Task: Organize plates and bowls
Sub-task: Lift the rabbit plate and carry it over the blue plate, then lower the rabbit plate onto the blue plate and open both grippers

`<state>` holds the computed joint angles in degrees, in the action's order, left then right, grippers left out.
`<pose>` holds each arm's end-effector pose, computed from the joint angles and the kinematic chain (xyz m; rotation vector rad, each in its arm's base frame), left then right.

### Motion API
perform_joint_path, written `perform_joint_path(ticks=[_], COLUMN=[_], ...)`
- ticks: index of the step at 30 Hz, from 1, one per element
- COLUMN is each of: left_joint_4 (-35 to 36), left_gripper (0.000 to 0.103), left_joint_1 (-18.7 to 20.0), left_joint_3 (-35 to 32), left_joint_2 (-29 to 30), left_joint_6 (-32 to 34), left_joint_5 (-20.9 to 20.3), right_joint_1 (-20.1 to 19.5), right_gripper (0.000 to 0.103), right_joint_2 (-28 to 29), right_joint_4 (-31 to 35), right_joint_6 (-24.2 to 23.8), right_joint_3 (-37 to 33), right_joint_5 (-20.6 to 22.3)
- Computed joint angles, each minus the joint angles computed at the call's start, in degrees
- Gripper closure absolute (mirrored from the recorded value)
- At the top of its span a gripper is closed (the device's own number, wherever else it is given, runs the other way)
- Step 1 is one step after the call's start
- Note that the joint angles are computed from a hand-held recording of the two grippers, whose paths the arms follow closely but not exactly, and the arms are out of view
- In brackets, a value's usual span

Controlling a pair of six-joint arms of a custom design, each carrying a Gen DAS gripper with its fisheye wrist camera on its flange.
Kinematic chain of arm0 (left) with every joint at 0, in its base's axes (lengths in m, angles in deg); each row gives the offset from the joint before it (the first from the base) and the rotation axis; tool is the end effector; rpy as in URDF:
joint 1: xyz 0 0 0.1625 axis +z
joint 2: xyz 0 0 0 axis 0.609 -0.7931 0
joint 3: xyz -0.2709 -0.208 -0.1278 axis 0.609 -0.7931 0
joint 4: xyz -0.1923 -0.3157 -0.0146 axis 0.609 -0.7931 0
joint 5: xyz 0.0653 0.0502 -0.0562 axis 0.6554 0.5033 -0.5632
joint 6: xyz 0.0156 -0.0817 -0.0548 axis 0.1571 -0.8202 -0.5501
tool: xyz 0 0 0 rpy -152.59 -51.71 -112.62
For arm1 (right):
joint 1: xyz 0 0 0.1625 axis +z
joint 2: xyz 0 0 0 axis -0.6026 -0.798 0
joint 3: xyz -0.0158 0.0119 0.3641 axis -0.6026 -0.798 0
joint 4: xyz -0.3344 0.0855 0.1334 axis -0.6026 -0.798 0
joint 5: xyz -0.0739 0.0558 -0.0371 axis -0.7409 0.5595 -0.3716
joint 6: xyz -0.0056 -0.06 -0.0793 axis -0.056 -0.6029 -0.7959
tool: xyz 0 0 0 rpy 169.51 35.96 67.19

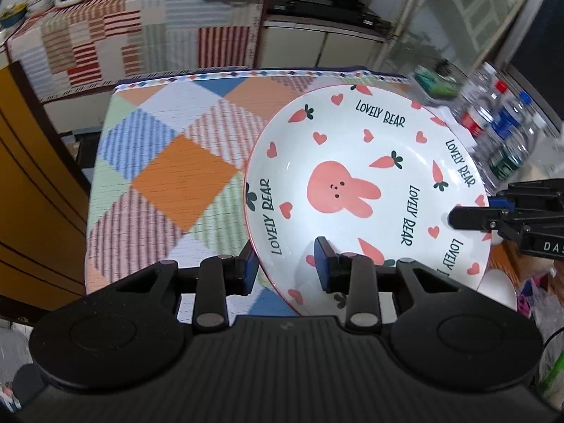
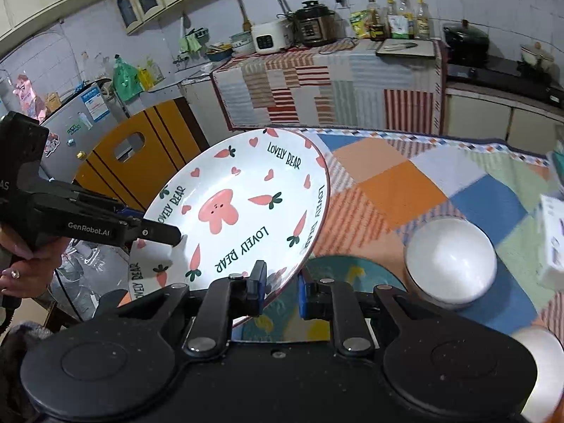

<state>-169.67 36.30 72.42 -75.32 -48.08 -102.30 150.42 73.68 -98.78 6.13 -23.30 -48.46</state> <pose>-0.0154 -0.7071 0.4311 0.5203 2.5222 -0.6241 0.4092 -0.6866 0.0453 0.8807 -2.6439 0.6784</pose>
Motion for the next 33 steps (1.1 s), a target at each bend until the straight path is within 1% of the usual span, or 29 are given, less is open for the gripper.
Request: perform_joint_path(ticks=[4, 7, 10, 14, 16, 18, 21, 25, 26, 29, 33], left_joint_4=[0.5, -1.3, -1.2, -1.9, -1.3, -0.3, 0.7, 3.5, 4.1, 4.4, 4.6], left_gripper=[0.071, 0.071, 0.071, 0.071, 0.071, 0.071, 0.071, 0.07, 0.07, 0.07, 0.07], left_joint_1=[-0.7, -1.5, -2.0, -2.2, -2.1, -1.5, -0.6, 0.4, 0.6, 0.7, 0.8], left_joint_3=[2.8, 6.3, 8.2, 9.9, 9.8, 8.8, 7.3, 3.3, 2.4, 1.3, 0.0], left_joint_2=[-0.7, -1.4, -1.7, -1.2, -0.6, 0.3, 1.9, 5.7, 6.4, 8.0, 9.3], left_joint_6=[-1.2, 0.4, 0.2, 1.0, 0.5, 0.1, -0.6, -3.6, -3.8, -3.2, -3.1], left_joint_5=[-0.9, -0.5, -0.5, 0.4, 0.4, 0.1, 0.0, 0.5, 0.6, 1.1, 1.5], right_joint_1=[-0.4, -1.0, -1.8, -3.0, -3.5, -3.8, -4.5, -5.4, -5.6, -6.7, -7.2], right_gripper=[0.081, 0.081, 0.081, 0.081, 0.081, 0.081, 0.081, 0.081, 0.081, 0.081, 0.081], right_joint_2=[-5.1, -7.7, -10.6, -12.9, -13.2, -13.1, -12.3, -11.1, -10.9, -10.5, -9.5], right_joint_4=[-4.5, -7.4, -10.8, -13.8, -14.7, -14.7, -13.4, -11.3, -11.4, -10.8, -10.1], right_joint_6=[1.4, 2.6, 6.5, 8.4, 9.4, 9.3, 9.4, 10.1, 9.8, 11.3, 12.3], right_joint_3=[9.3, 14.8, 21.1, 26.7, 28.1, 28.7, 27.8, 26.5, 26.6, 26.2, 24.7], right_joint_5=[-1.0, -1.5, -1.2, -0.9, -0.9, -1.0, -0.7, -1.0, -1.3, -0.4, -1.1])
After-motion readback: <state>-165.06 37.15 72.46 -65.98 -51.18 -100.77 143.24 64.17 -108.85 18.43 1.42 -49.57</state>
